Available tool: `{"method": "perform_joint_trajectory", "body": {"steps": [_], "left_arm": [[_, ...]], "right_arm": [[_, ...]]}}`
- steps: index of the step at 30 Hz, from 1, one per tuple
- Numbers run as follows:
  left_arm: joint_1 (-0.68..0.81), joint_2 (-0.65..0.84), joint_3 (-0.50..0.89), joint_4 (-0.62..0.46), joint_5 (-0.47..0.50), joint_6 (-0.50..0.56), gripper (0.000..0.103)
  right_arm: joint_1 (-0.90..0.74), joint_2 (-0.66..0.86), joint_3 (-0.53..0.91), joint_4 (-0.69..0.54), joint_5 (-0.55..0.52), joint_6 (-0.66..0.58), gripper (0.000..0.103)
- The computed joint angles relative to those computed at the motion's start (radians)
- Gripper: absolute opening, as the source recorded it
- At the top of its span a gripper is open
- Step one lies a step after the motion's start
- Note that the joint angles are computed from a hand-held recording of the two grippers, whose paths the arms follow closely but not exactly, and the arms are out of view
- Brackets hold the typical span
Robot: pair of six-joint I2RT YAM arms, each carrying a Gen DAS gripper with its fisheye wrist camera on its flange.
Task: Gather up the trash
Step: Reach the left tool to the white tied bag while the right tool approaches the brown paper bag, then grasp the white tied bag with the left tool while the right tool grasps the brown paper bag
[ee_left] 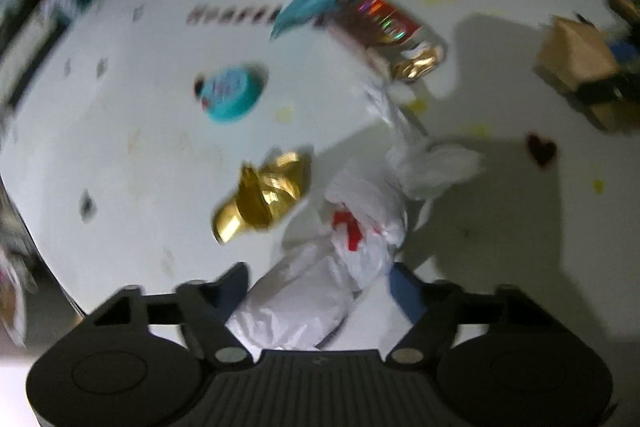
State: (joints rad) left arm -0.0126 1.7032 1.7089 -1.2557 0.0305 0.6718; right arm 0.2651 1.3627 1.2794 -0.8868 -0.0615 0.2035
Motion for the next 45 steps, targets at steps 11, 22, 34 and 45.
{"method": "perform_joint_trajectory", "body": {"steps": [11, 22, 34, 45], "left_arm": [[0.061, -0.119, -0.114, -0.036, 0.106, -0.220, 0.030], [0.047, -0.417, -0.358, -0.032, 0.199, -0.588, 0.028], [0.033, -0.641, -0.399, -0.084, 0.172, -0.806, 0.028], [0.034, -0.756, -0.343, -0.186, 0.087, -0.882, 0.028]], "right_arm": [[0.013, -0.014, 0.006, -0.026, -0.048, 0.028, 0.053], [0.074, -0.069, 0.001, -0.063, -0.081, 0.063, 0.052], [0.218, -0.159, -0.014, -0.104, -0.012, 0.115, 0.052], [0.375, -0.224, 0.035, -0.137, 0.090, 0.171, 0.051]]}}
